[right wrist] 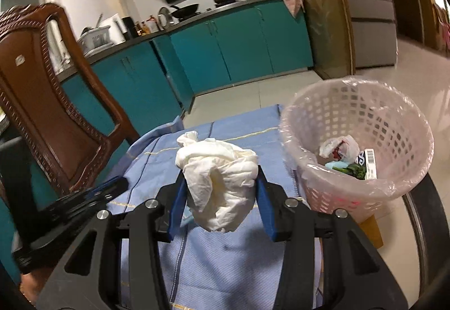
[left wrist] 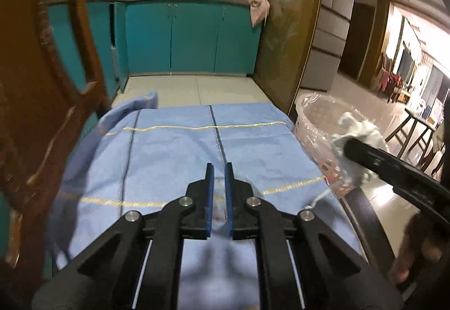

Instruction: Collect trash

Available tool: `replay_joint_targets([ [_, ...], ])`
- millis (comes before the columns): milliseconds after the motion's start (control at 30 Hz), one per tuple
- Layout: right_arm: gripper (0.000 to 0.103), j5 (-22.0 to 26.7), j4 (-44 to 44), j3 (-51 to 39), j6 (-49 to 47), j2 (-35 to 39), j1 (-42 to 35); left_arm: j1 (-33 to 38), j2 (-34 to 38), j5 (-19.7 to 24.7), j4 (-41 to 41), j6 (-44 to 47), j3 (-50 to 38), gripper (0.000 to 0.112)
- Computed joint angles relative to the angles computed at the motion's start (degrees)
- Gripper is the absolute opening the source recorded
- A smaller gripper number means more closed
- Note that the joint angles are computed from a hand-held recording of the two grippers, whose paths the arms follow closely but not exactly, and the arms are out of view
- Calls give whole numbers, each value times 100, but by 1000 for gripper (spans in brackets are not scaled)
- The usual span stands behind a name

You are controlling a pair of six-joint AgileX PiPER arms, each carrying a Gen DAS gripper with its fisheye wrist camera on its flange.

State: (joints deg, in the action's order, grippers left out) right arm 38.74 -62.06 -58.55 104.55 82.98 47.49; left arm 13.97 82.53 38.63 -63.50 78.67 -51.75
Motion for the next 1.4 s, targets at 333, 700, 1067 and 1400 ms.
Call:
replay_joint_targets([
  [333,45,429,-16,-21,119,86,545,510,-29,643,517,435,219,87],
  [700,45,476,-49,23,188,94,542,-715,723,-210,1804,-147,57,76],
  [1067,45,451,-76,-20,124,166,598,562,-307,395,340,464,434,41],
  [1400,45,544,265,-437,-524,509,738,1085,-487,155,-500,679,629,41],
])
